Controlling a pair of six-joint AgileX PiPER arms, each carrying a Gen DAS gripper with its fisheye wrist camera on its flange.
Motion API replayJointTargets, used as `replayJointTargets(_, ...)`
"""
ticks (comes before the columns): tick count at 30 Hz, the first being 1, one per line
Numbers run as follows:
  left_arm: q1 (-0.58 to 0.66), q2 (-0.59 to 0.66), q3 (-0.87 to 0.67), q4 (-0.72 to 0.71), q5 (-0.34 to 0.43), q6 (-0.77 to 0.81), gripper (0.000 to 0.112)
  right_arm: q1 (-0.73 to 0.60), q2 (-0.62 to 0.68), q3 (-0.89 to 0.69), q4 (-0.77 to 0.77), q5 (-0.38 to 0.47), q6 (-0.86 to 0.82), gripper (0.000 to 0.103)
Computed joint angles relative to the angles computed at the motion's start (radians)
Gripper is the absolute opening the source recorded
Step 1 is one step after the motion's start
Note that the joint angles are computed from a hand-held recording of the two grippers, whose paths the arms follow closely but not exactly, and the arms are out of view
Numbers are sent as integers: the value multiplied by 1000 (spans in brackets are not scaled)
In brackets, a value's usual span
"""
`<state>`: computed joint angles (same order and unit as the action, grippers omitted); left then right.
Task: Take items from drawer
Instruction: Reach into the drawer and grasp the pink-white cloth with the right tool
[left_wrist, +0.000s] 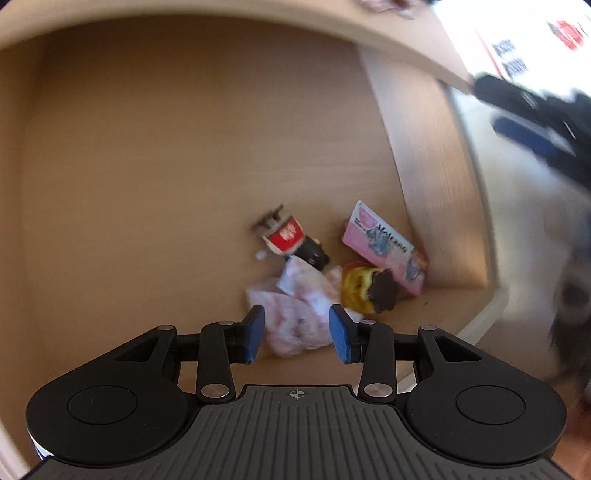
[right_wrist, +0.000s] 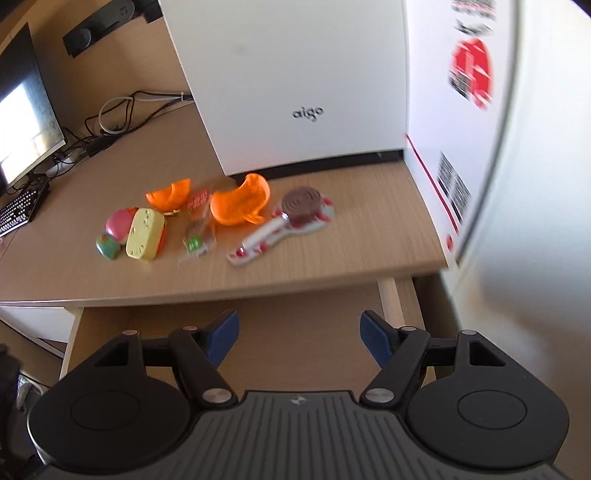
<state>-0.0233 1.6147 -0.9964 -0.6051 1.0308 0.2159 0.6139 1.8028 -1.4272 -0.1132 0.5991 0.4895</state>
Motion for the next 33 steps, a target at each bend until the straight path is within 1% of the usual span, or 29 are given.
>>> replayJointTargets(1,-9,26,-15,-13,9,-26,42,-4,-10,18,4,-10,6,73)
replayJointTargets(3,-46,68,-50,5,22,-67,42,-10,-20,36,15,-14,1,73)
replayJointTargets(6,-111,123,-100,63,38,-141,42,-14,-20,30,30,21,-37,73)
replayJointTargets(8,-133,138,-109,76,32,-162,42,-5,-18,26,18,34,-44,73)
replayJointTargets(10,-140,125,-96,91,-1,-174,42,1,-12,19,31,49,-84,73)
replayJointTargets(14,-105,76,-54,174,-121,-257,42,7,14,1,101,85,-178,73)
replayJointTargets(16,-69,58,-46,212,-163,-289,42,7,26,-8,124,101,-202,73)
replayJointTargets(19,-10,35,-49,229,-176,-285,42,-5,38,-15,167,113,-225,73)
replayJointTargets(22,48,-10,-29,186,-160,-214,42,-22,62,-34,261,148,-296,73)
replayJointTargets(24,79,-48,-6,164,-151,-173,42,-25,84,-52,345,182,-373,73)
replayJointTargets(27,106,-135,52,162,-175,-141,42,-6,140,-106,418,257,-429,73)
replayJointTargets(30,108,-226,111,197,-217,-133,42,18,233,-201,455,372,-406,73)
replayJointTargets(31,123,-248,115,200,-215,-112,42,30,268,-237,451,411,-385,73)
replayJointTargets(33,132,-293,140,200,-221,-76,42,69,338,-322,387,494,-329,73)
